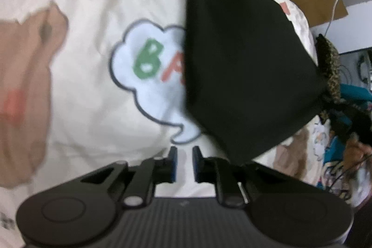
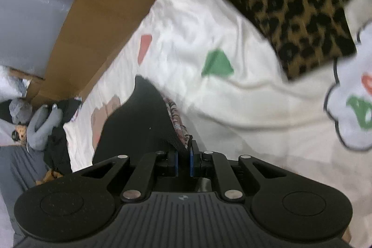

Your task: Fold clothes

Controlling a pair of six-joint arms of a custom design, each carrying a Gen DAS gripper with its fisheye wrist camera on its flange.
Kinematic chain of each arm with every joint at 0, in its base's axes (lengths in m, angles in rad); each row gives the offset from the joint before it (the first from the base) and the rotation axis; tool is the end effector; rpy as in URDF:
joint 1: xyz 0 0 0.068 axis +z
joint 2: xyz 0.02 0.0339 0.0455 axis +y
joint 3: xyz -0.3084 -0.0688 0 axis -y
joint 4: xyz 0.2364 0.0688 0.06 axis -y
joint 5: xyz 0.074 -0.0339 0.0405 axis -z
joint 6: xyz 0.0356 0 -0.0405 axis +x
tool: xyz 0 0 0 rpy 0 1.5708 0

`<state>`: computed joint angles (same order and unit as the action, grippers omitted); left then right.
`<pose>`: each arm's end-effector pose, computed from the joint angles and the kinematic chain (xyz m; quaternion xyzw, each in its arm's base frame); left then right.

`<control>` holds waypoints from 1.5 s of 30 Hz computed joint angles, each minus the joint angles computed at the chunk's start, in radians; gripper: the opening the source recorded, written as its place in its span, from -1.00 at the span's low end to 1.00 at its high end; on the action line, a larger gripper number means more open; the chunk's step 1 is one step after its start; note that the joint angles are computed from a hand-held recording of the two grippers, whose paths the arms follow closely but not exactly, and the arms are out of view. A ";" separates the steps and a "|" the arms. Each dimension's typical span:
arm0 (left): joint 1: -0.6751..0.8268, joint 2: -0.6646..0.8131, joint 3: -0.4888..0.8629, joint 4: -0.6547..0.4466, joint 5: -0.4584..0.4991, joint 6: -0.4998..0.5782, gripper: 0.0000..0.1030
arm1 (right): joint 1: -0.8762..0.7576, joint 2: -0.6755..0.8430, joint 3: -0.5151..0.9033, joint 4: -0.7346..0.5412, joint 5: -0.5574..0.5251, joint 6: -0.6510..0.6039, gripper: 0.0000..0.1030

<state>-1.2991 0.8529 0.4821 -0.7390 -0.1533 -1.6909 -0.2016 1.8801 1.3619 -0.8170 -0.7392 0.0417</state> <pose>0.0342 -0.1024 0.2183 -0.2061 0.9487 -0.2215 0.0916 0.3696 -0.0511 0.2448 0.0702 0.9243 0.3488 0.1379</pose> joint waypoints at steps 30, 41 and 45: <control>0.723 0.532 0.393 0.199 0.184 1.037 0.26 | 0.021 0.291 0.420 -0.080 0.086 0.003 0.03; 0.745 0.797 0.576 0.297 0.259 1.201 0.45 | -0.087 0.145 0.066 0.024 -0.067 -0.072 0.04; 0.749 0.855 0.601 0.304 0.275 1.223 0.46 | -0.102 0.104 -0.053 0.052 -0.095 -0.099 0.04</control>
